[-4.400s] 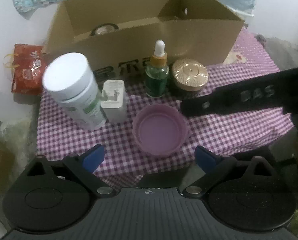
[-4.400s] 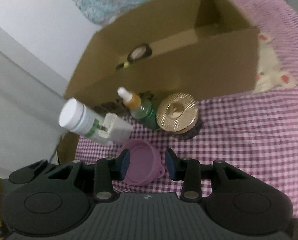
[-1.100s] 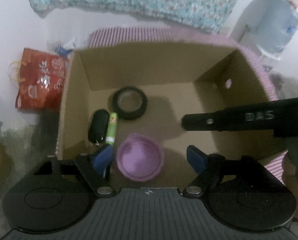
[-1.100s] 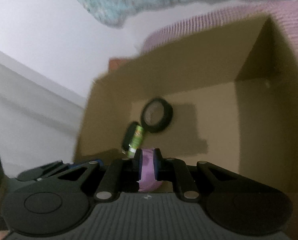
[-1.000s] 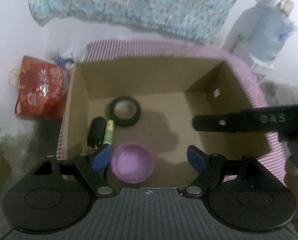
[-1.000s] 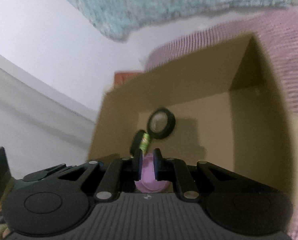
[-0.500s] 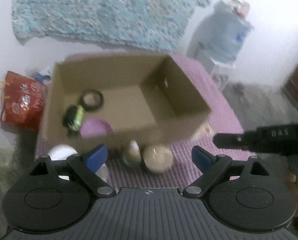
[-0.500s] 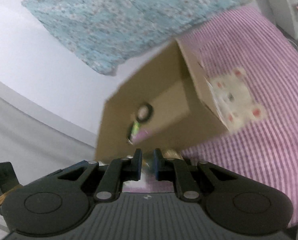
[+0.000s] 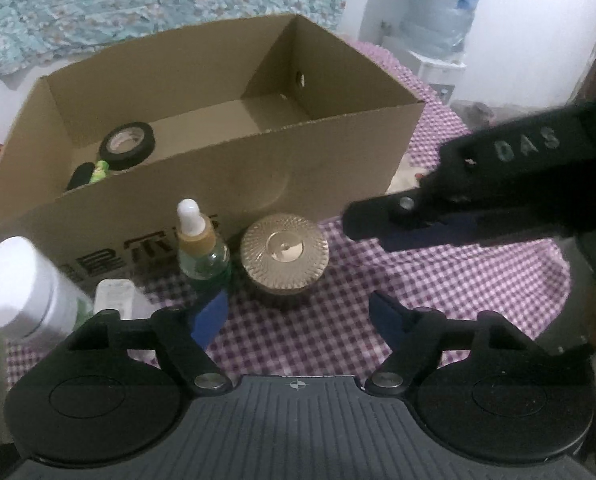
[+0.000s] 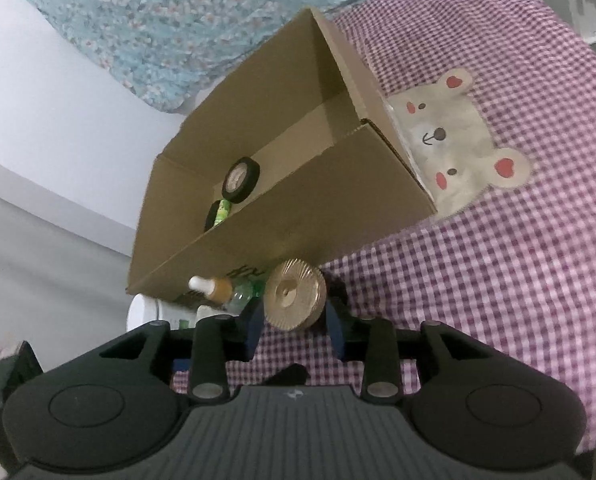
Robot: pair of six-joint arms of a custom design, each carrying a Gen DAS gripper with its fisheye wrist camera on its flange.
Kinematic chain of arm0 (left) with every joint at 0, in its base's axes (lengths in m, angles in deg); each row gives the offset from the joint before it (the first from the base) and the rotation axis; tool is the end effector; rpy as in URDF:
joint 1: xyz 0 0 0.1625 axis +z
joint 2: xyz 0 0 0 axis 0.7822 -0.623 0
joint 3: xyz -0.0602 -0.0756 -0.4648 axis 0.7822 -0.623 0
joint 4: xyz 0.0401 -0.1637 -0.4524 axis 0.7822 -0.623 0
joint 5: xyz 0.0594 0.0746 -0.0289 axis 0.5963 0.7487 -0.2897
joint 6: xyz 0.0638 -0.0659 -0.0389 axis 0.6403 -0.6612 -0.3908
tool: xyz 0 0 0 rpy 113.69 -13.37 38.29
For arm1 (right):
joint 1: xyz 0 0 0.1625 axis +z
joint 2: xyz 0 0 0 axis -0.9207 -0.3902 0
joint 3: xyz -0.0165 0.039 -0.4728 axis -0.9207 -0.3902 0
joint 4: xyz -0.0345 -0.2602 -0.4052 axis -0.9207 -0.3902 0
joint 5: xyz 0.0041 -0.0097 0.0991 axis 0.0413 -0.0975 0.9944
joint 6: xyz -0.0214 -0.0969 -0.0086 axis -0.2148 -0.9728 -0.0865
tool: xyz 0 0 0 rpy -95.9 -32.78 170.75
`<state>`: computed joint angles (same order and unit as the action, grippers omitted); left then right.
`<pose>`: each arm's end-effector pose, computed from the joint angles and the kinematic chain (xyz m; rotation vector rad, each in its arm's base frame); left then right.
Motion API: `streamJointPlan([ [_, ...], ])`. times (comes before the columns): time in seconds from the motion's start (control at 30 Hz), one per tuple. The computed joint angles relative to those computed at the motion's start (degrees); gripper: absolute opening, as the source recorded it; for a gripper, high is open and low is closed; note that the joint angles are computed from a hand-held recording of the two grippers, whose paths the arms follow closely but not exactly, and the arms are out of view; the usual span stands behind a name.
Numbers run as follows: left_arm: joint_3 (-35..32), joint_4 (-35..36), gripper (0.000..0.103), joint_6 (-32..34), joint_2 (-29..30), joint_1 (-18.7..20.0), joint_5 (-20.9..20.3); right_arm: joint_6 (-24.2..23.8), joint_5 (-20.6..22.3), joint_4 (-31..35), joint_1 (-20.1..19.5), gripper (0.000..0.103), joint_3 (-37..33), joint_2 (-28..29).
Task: Organize rigid objects
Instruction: 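Reach the right gripper to the gold-lidded jar and grasp it, then carry the gold-lidded jar with the right gripper and release it into the box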
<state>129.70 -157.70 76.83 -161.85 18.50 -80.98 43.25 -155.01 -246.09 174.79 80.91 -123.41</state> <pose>0.0025 -0.5410 0.2763 0.6857 2.4156 -0.5963 0.2960 -0.5456 -0.0408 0.0435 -3.0069 0.7062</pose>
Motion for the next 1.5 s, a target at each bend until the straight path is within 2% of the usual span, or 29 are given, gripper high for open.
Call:
streamJointPlan([
  [0.23, -0.9, -1.8, 0.067, 0.9, 2.5, 1.2, 0.3, -1.2, 1.4, 3.7, -1.2, 0.037, -4.3, 2.7],
  [0.43, -1.3, -2.2, 0.067, 1.0, 3.3, 1.0, -0.7, -2.8, 3.2, 6.7, -2.1, 0.037, -6.9, 4.3],
  [0.67, -1.8, -1.6, 0.067, 1.6, 4.0, 0.6, -1.5, -3.2, 1.5, 8.4, -1.8, 0.037, -6.6, 3.3],
  [0.8, -1.2, -2.0, 0.067, 2.3, 4.5, 0.0, -2.5, -2.5, 1.3, 7.8, -2.3, 0.037, -4.5, 1.8],
  [0.97, -0.7, -0.5, 0.066, 2.6, 4.4, -0.6, -5.9, -1.0, 0.6, 6.3, -2.8, 0.037, -1.2, -0.3],
  [1.07, -0.1, 0.1, 0.066, 4.2, 4.1, -1.1, -8.1, 0.4, 2.1, 5.0, -3.6, 0.037, 0.8, -1.5],
  [1.17, 0.8, -1.1, 0.066, 6.3, 4.4, -2.1, -6.8, 1.0, 0.9, 3.7, -3.4, 0.037, 1.8, -1.8],
  [1.5, 0.4, -3.0, 0.068, 7.1, 4.5, -1.6, -4.9, 0.0, -2.5, -1.7, -3.3, 0.037, 4.0, -3.9],
])
